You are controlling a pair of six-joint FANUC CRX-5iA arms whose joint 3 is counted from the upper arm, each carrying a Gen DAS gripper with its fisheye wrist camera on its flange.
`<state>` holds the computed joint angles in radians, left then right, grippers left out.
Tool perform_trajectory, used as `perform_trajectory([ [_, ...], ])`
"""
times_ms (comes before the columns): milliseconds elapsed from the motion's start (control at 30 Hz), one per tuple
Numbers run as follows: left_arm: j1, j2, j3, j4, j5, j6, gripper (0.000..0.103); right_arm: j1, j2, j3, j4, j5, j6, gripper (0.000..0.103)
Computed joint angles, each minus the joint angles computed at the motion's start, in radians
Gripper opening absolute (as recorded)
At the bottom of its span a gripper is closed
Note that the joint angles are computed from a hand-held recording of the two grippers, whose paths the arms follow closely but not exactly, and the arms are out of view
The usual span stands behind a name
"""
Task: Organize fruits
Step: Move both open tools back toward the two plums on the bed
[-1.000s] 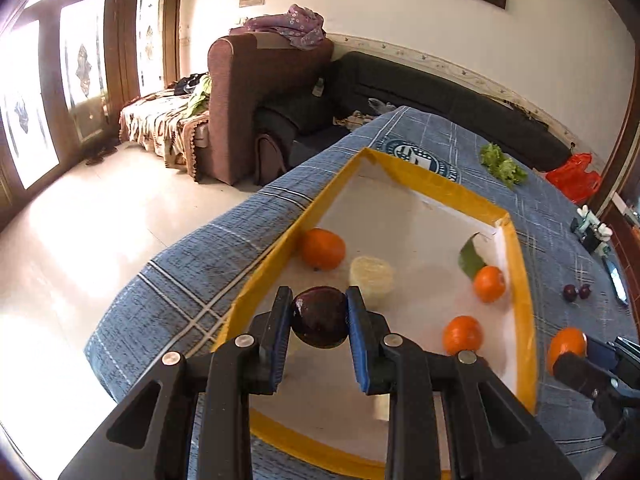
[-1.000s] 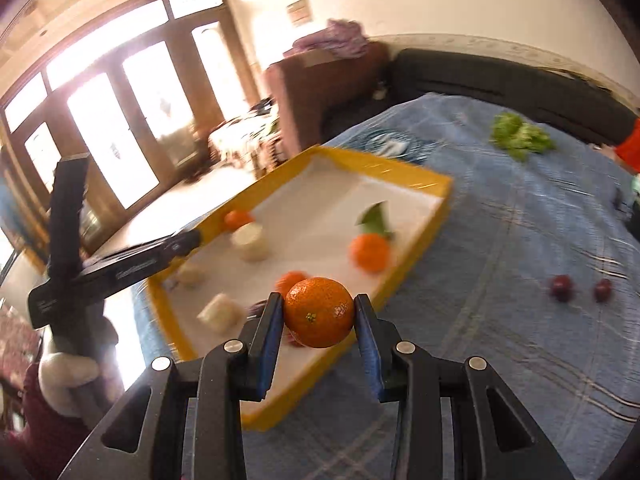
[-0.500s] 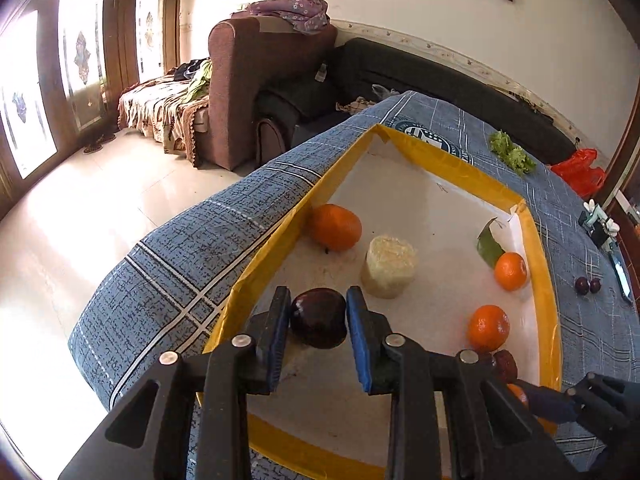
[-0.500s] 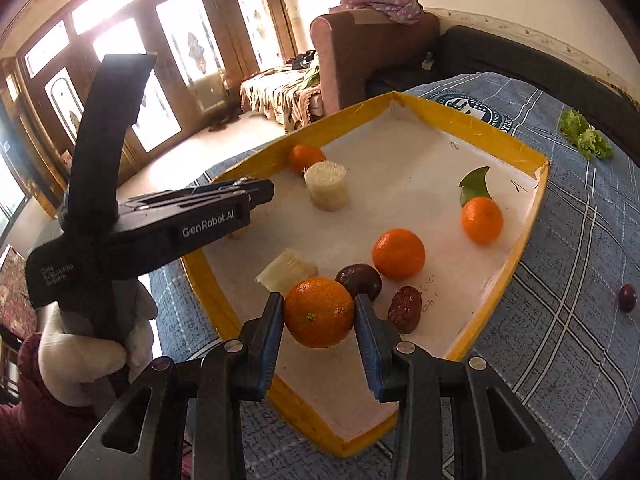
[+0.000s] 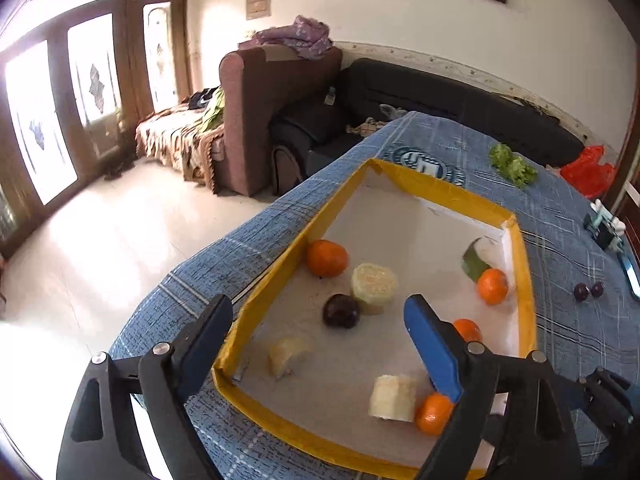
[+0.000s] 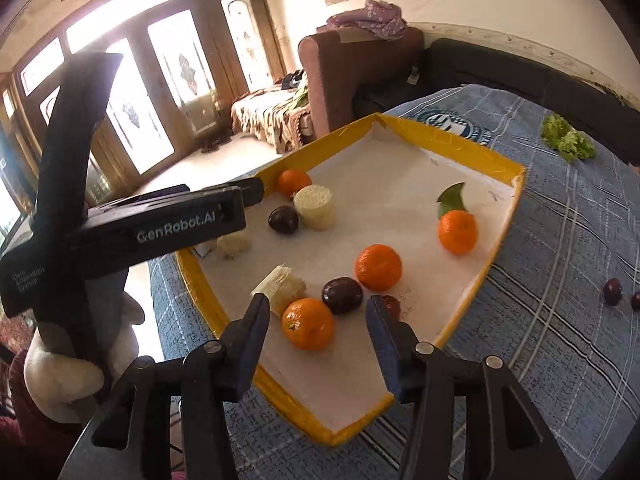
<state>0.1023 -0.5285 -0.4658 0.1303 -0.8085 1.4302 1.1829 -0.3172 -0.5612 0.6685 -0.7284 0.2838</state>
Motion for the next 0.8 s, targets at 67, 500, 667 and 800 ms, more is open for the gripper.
perform_trajectory([
  [67,-0.012,-0.008,0.003,-0.005,-0.007,0.001,0.087,-0.004,-0.024,-0.023,0.02,0.0,-0.041,0.056],
  [500,-0.171,-0.015,0.086,-0.202,-0.049,0.156,0.087,-0.017,-0.171,-0.136,0.076,-0.025,-0.226,0.059],
  [667,-0.21,-0.017,0.097,-0.234,-0.053,0.173,0.087,-0.009,-0.192,-0.153,0.097,-0.032,-0.251,0.062],
  [800,-0.231,-0.016,0.104,-0.257,-0.057,0.19,0.087,-0.012,-0.206,-0.165,0.1,-0.033,-0.259,0.062],
])
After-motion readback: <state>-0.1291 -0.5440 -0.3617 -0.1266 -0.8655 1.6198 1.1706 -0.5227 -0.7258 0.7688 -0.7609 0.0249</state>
